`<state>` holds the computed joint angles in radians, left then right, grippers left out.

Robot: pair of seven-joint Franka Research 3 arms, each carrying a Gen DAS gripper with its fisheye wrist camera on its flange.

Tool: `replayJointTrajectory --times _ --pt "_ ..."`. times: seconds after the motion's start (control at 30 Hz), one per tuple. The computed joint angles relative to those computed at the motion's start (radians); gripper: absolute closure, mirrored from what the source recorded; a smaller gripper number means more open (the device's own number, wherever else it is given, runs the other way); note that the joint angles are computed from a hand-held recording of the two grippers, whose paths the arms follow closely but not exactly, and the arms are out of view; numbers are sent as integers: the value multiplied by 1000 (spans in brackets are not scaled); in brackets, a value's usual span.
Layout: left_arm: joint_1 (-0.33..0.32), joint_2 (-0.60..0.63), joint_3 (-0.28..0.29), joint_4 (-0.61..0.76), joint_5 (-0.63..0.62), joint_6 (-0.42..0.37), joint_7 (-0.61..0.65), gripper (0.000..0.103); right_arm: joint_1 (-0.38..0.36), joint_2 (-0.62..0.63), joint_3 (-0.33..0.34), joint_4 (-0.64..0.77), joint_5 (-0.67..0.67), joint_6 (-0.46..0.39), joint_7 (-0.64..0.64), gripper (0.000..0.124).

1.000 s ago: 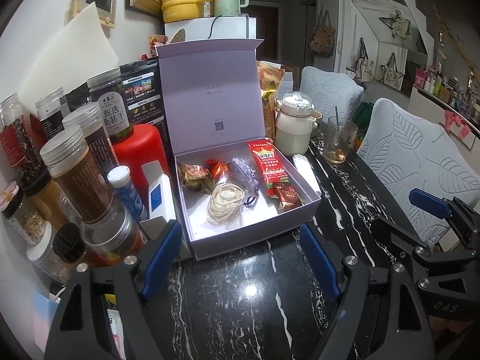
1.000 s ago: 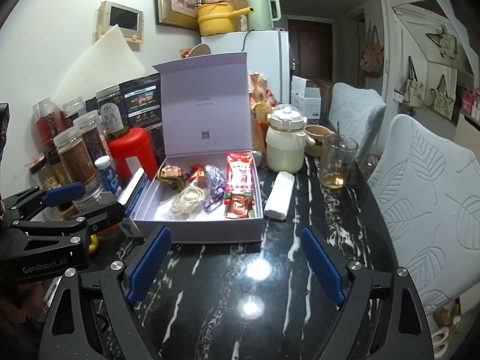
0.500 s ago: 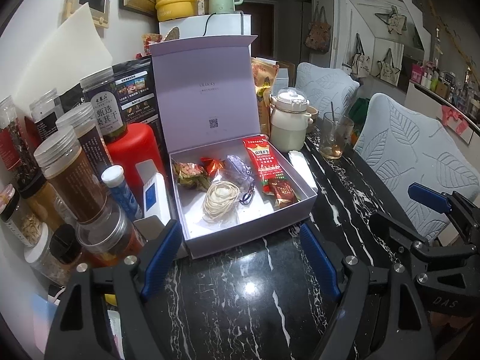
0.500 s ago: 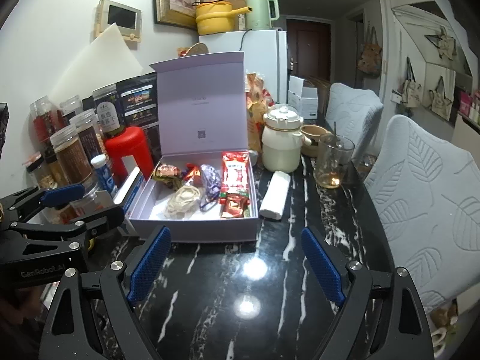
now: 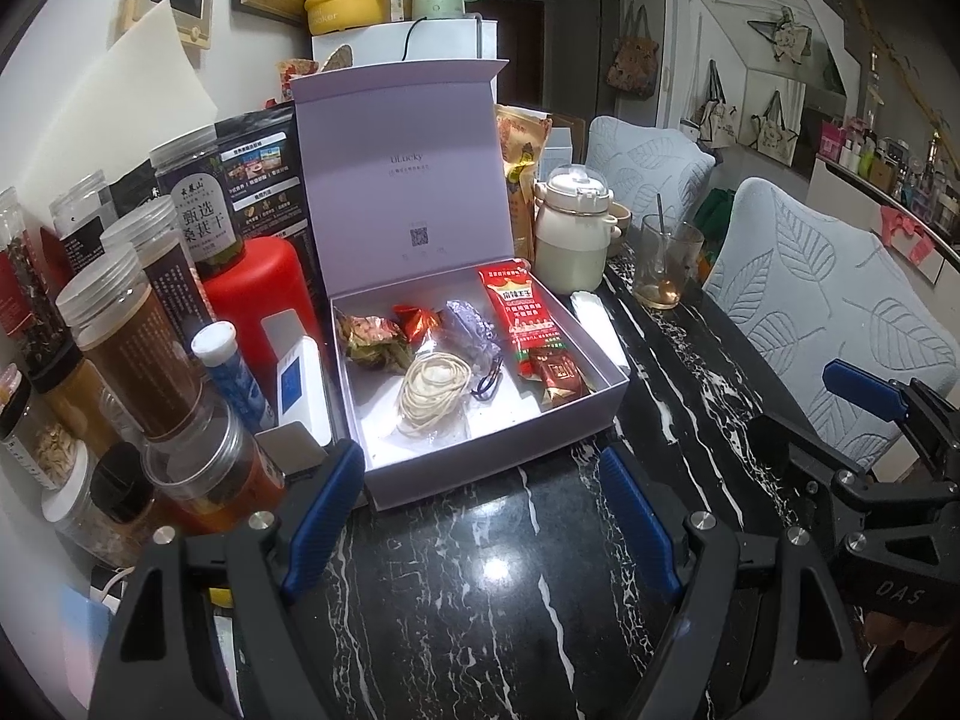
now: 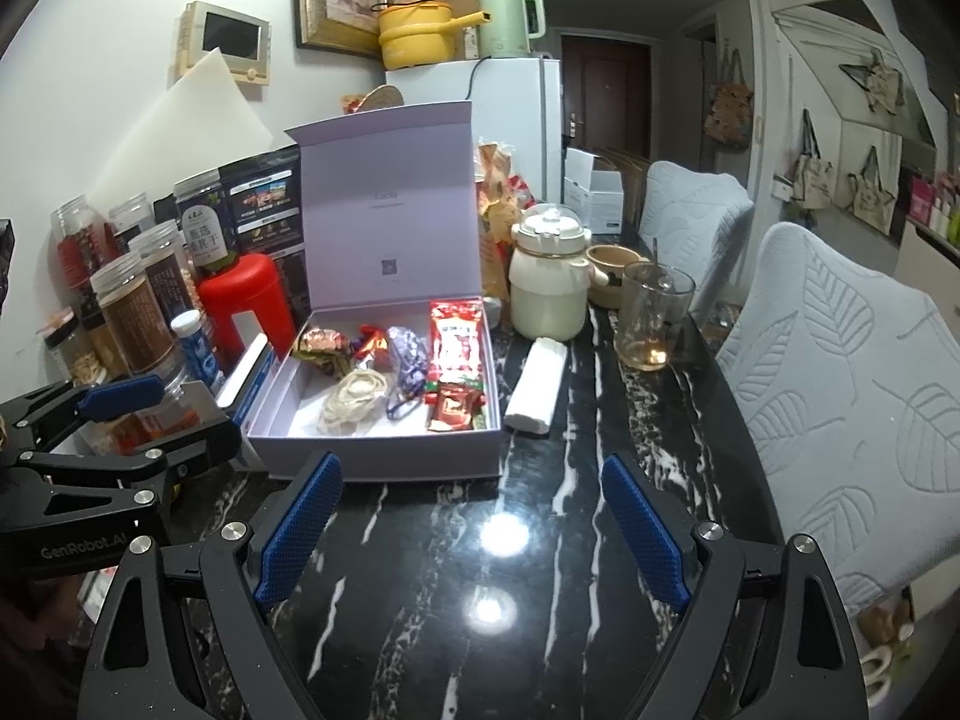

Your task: Organize soft objects

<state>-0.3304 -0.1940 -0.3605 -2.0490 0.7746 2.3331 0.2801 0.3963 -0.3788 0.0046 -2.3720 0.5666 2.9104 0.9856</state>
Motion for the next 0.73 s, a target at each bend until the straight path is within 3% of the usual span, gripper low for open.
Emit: replayJointTrajectory --times 0.73 --pt "-7 8 8 -12 -53 23 36 22 -45 -18 30 -23 -98 4 93 34"
